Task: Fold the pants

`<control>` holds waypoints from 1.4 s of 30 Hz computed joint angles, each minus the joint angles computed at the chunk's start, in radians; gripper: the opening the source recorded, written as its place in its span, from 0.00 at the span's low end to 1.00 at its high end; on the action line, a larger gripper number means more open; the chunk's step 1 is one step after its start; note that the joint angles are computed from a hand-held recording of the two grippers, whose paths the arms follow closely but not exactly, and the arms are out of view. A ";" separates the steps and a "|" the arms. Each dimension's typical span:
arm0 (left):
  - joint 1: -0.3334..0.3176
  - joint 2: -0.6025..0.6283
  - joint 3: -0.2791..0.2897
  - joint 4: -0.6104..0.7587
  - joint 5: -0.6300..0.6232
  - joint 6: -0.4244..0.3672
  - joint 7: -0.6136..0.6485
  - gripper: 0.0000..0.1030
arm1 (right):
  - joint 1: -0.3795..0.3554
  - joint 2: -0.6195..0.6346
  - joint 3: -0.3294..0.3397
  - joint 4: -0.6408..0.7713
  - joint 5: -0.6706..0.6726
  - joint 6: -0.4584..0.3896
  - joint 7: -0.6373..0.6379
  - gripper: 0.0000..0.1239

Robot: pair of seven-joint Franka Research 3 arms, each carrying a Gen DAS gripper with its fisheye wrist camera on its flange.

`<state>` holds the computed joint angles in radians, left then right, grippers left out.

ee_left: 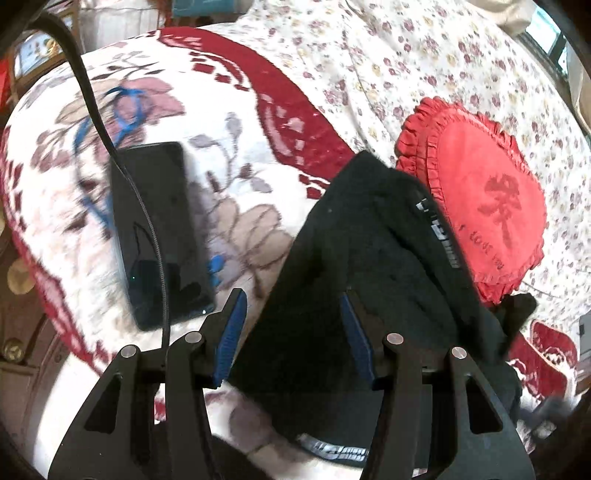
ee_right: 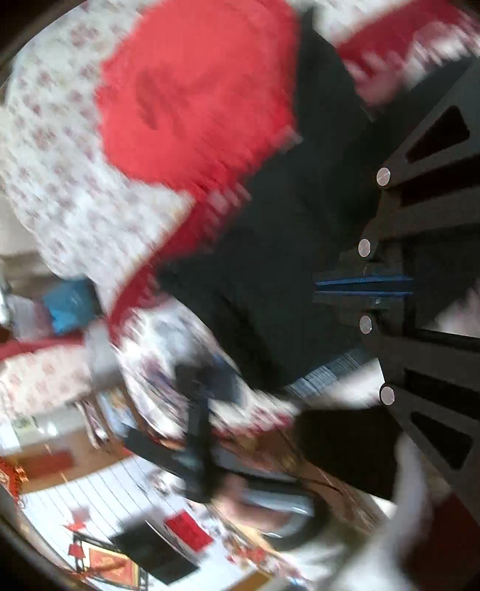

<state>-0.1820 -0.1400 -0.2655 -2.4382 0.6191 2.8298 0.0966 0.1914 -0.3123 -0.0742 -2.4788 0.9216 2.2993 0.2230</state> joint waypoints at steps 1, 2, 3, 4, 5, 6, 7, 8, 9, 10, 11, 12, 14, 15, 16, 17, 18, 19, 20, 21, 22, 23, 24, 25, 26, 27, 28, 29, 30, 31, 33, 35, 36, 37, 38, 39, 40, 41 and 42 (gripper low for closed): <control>0.001 -0.014 0.000 -0.018 0.004 0.015 -0.012 0.51 | 0.000 -0.016 0.009 -0.047 -0.017 -0.007 0.017 0.02; 0.001 -0.030 0.001 -0.038 -0.002 0.035 -0.017 0.54 | -0.001 -0.009 0.016 -0.075 -0.035 0.001 0.028 0.02; 0.000 -0.034 0.001 -0.047 -0.010 0.052 -0.018 0.57 | 0.000 -0.008 0.026 -0.099 -0.047 0.019 0.047 0.02; -0.002 -0.040 0.005 -0.062 -0.026 0.081 -0.009 0.61 | 0.002 0.002 0.037 -0.112 -0.055 0.045 0.072 0.02; -0.002 -0.038 0.002 -0.060 -0.036 0.087 -0.001 0.61 | 0.005 0.016 0.038 -0.111 -0.042 0.073 0.095 0.02; 0.002 -0.038 -0.004 -0.057 -0.036 0.082 -0.001 0.61 | 0.012 0.028 0.032 -0.096 -0.012 0.085 0.103 0.02; 0.007 -0.037 -0.011 -0.052 -0.030 0.076 -0.008 0.61 | 0.021 0.033 0.028 -0.075 0.030 0.109 0.101 0.03; 0.014 -0.035 -0.018 -0.046 -0.019 0.072 -0.018 0.61 | 0.027 0.034 0.029 -0.060 0.049 0.130 0.095 0.04; 0.017 -0.030 -0.021 -0.041 -0.013 0.076 -0.025 0.61 | 0.040 0.036 0.036 -0.040 0.082 0.175 0.079 0.08; 0.018 -0.026 -0.019 -0.039 -0.012 0.083 -0.025 0.61 | 0.054 0.044 0.043 -0.016 0.115 0.221 0.061 0.12; 0.018 -0.016 -0.018 -0.033 -0.012 0.090 -0.024 0.61 | 0.074 0.067 0.050 0.025 0.166 0.272 0.034 0.31; 0.017 -0.008 -0.017 -0.029 -0.012 0.094 -0.021 0.61 | 0.090 0.094 0.058 0.062 0.206 0.315 0.020 0.60; 0.009 0.014 -0.012 -0.015 -0.022 0.093 -0.003 0.61 | 0.105 0.167 0.071 0.146 0.241 0.369 0.005 0.72; 0.005 0.022 -0.008 -0.011 -0.028 0.095 0.005 0.61 | 0.109 0.208 0.084 0.187 0.231 0.385 0.014 0.72; 0.000 0.031 -0.002 -0.008 -0.041 0.101 0.017 0.61 | 0.112 0.262 0.104 0.239 0.173 0.401 0.068 0.72; -0.003 0.036 0.002 -0.007 -0.050 0.104 0.026 0.61 | 0.114 0.316 0.120 0.285 0.112 0.419 0.125 0.72; -0.007 0.040 0.006 -0.007 -0.062 0.103 0.037 0.61 | 0.118 0.373 0.134 0.327 0.026 0.452 0.204 0.71; -0.008 0.040 0.009 -0.009 -0.069 0.100 0.040 0.61 | 0.113 0.402 0.135 0.355 -0.051 0.454 0.270 0.67; -0.009 0.037 0.012 -0.013 -0.080 0.092 0.046 0.61 | 0.108 0.460 0.129 0.404 -0.149 0.427 0.365 0.43; -0.009 0.030 0.015 -0.021 -0.086 0.089 0.047 0.61 | 0.093 0.505 0.129 0.453 -0.181 0.357 0.425 0.08; -0.006 0.020 0.017 -0.032 -0.088 0.090 0.045 0.61 | 0.061 0.536 0.138 0.496 -0.155 0.260 0.453 0.04; -0.004 0.009 0.019 -0.042 -0.094 0.088 0.048 0.61 | 0.019 0.540 0.162 0.505 -0.114 0.220 0.448 0.04; -0.001 -0.004 0.020 -0.055 -0.098 0.089 0.049 0.61 | 0.001 0.511 0.170 0.479 -0.034 0.205 0.389 0.04; 0.008 -0.027 0.020 -0.076 -0.093 0.094 0.041 0.61 | -0.008 0.470 0.180 0.439 0.007 0.213 0.331 0.04; 0.018 -0.049 0.016 -0.094 -0.088 0.095 0.028 0.61 | -0.011 0.405 0.186 0.381 0.055 0.218 0.253 0.04; 0.026 -0.066 0.013 -0.109 -0.090 0.097 0.021 0.61 | -0.006 0.336 0.184 0.325 0.099 0.206 0.180 0.04; 0.037 -0.100 0.010 -0.138 -0.088 0.108 0.004 0.61 | 0.004 0.276 0.173 0.276 0.125 0.187 0.130 0.04; 0.051 -0.125 0.001 -0.159 -0.082 0.120 -0.013 0.61 | 0.021 0.196 0.164 0.209 0.139 0.166 0.084 0.04; 0.067 -0.151 -0.010 -0.178 -0.076 0.126 -0.032 0.61 | 0.036 0.150 0.156 0.166 0.131 0.154 0.074 0.04; 0.084 -0.190 -0.026 -0.205 -0.072 0.125 -0.061 0.61 | 0.054 0.103 0.150 0.115 0.117 0.136 0.074 0.04; 0.104 -0.238 -0.047 -0.239 -0.076 0.131 -0.096 0.64 | 0.087 0.061 0.132 0.044 0.113 0.102 0.077 0.04; 0.108 -0.257 -0.058 -0.251 -0.085 0.127 -0.100 0.68 | 0.127 0.054 0.147 -0.035 0.087 0.136 0.081 0.05; 0.102 -0.257 -0.057 -0.250 -0.094 0.116 -0.091 0.68 | 0.139 0.067 0.157 -0.054 0.056 0.168 0.104 0.06; 0.099 -0.254 -0.062 -0.245 -0.099 0.108 -0.086 0.68 | 0.149 0.088 0.163 -0.063 0.022 0.190 0.131 0.07; 0.093 -0.248 -0.063 -0.239 -0.103 0.105 -0.079 0.68 | 0.155 0.103 0.160 -0.071 -0.005 0.197 0.149 0.08; 0.090 -0.239 -0.068 -0.231 -0.103 0.108 -0.074 0.68 | 0.162 0.099 0.149 -0.075 -0.004 0.194 0.147 0.11; 0.091 -0.225 -0.076 -0.218 -0.097 0.110 -0.071 0.68 | 0.163 0.091 0.135 -0.074 -0.002 0.177 0.148 0.15; 0.092 -0.214 -0.084 -0.208 -0.089 0.109 -0.070 0.68 | 0.155 0.073 0.114 -0.074 -0.005 0.139 0.156 0.26; 0.095 -0.197 -0.097 -0.191 -0.076 0.105 -0.073 0.68 | 0.144 0.046 0.089 -0.078 0.005 0.108 0.155 0.40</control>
<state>-0.0867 -0.3373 -0.3627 -2.6288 0.5431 2.9344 0.0233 0.3353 -0.2658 0.0150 -2.5567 0.9271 2.4078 0.3780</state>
